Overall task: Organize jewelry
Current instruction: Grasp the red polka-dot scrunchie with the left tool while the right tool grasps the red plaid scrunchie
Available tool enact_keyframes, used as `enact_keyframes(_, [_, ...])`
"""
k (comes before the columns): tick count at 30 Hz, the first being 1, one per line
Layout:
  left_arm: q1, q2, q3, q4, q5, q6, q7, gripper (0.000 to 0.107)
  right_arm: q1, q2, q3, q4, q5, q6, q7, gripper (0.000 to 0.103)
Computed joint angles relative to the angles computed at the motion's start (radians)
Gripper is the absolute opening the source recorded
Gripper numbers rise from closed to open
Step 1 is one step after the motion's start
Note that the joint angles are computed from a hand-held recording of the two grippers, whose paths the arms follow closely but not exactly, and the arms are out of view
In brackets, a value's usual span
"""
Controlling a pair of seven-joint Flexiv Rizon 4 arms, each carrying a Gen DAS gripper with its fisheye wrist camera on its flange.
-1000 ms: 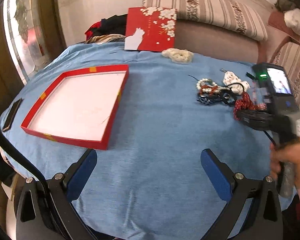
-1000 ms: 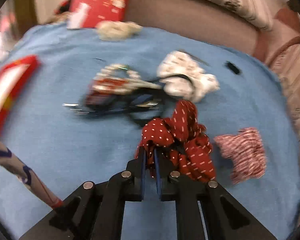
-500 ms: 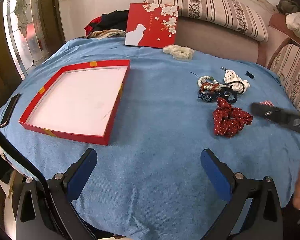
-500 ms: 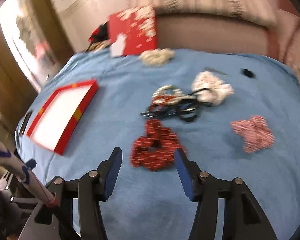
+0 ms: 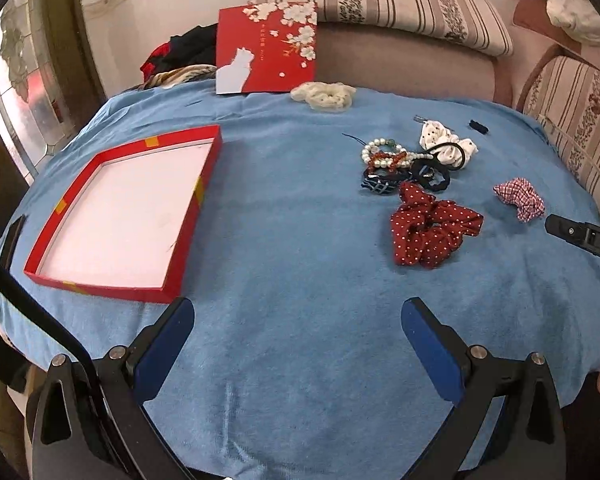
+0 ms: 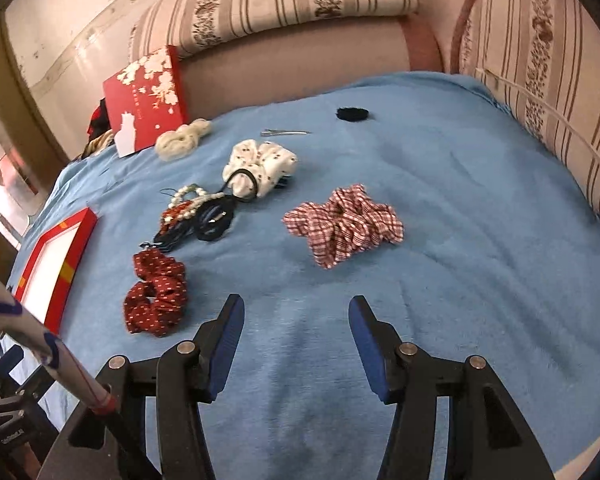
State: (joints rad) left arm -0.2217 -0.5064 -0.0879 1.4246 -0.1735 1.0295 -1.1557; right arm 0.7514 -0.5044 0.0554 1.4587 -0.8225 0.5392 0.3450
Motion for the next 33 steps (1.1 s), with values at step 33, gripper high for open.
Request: enact_keyframes(33, [-0.045,-0.243,-0.031,-0.405,-0.011,-0.289,0.006,0.103,-0.087,0.050,-0.005,0.121,-0.009,0.085,0.180,0.068])
